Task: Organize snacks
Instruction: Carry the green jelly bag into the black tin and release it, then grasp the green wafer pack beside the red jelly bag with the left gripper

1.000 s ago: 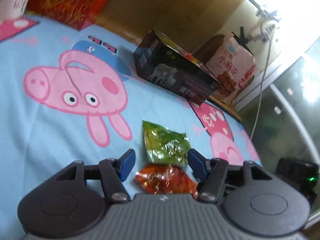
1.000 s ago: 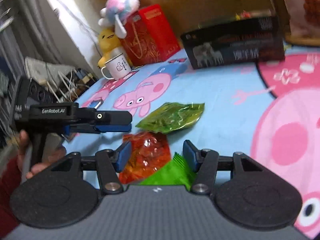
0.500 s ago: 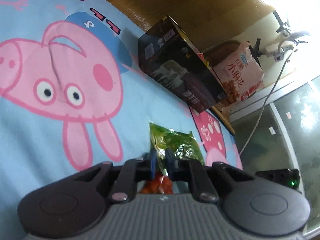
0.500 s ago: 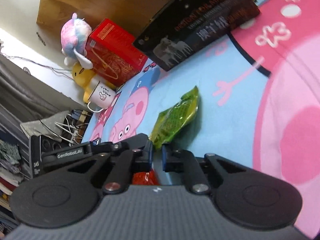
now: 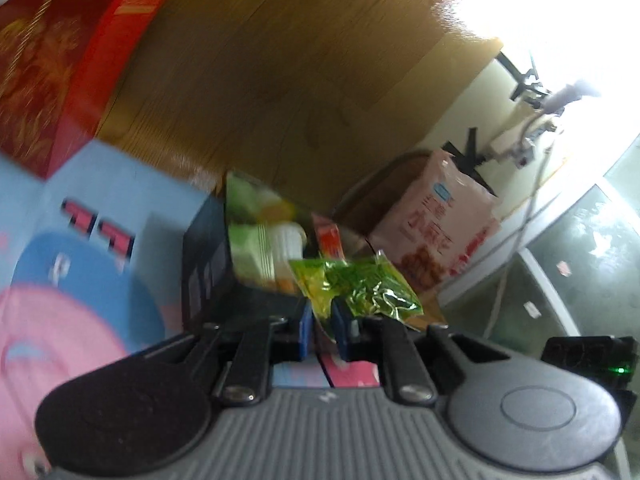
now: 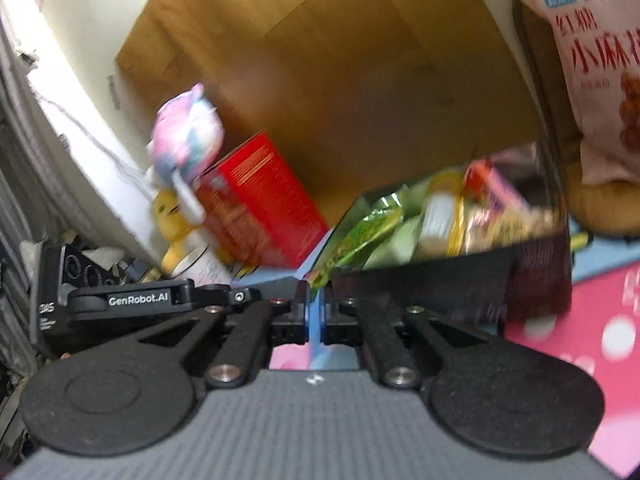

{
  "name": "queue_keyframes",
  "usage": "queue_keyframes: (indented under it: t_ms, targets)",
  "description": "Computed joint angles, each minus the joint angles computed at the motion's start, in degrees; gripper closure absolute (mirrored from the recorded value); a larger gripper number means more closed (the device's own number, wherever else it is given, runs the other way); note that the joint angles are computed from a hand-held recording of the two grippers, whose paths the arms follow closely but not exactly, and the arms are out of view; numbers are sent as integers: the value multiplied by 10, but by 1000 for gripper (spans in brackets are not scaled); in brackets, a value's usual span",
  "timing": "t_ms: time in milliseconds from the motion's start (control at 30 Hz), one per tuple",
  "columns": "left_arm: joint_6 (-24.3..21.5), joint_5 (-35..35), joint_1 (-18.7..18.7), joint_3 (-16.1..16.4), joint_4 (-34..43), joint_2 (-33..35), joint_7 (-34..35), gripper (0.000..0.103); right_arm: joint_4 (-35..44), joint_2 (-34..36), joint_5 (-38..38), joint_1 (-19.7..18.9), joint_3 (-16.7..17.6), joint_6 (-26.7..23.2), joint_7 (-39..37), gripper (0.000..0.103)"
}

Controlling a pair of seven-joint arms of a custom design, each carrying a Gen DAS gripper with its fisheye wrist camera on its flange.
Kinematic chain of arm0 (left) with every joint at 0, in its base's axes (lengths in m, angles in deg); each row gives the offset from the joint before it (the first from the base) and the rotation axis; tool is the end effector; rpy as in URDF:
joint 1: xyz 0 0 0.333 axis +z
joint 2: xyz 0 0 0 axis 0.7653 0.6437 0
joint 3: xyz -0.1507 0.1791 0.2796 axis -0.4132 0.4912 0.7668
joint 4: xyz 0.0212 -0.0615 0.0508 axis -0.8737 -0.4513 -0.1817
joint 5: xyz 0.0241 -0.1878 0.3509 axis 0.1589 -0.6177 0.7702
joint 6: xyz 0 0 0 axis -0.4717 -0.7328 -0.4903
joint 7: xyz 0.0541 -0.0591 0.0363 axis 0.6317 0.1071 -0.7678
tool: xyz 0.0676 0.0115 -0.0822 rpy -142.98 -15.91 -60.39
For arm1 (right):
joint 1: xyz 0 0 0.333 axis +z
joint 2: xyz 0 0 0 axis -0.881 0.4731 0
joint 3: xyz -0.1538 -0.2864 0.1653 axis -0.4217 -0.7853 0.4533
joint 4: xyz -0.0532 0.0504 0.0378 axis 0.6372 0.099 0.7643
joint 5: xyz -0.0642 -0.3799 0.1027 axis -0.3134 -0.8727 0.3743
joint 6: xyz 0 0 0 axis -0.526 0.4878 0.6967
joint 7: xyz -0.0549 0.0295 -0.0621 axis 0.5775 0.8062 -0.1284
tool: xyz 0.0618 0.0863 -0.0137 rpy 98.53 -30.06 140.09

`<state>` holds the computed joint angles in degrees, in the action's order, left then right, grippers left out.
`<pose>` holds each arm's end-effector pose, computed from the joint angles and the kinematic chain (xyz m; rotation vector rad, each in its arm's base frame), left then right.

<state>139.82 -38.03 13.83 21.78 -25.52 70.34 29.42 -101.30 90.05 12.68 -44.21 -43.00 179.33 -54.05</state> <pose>0.6261 -0.3788 0.4300 -2.0734 1.5174 -1.5611 0.6529 0.3403 0.4448 -1.6305 1.1251 0.0929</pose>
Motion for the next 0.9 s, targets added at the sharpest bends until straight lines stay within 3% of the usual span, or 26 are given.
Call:
queue_keyframes:
  t_ms: [100,167,233,367,500,567,700,767,900]
  targets:
    - [-44,-19,-53,79,54,32,4,92,61,48,-75,18,-14,18,62,96]
    - [-77,-30,-113,164,85,59,-19,89,93,76,-137,32,-25,28,124,90]
    - [-96,-23,-133,198,101,74,-38,84,117,97,-176,33,-26,22,156,87]
    - [-62,8,-112,169,69,57,-59,76,100,90,-168,4,18,47,126,83]
    - [-9,5,-155,201,8,34,-60,72,38,50,-82,-51,73,47,32,82]
    - [4,-16,-189,222,-29,15,-38,66,-2,20,-31,-60,76,37,-10,81]
    - [41,-26,-193,189,-99,-28,-3,66,-95,-48,43,-73,68,-12,-66,80]
    - [38,-51,-219,198,-129,-43,22,66,-139,-79,55,-70,58,-30,-68,79]
    - [30,-81,-237,181,-182,-71,58,65,-207,-123,50,-59,34,-81,-53,72]
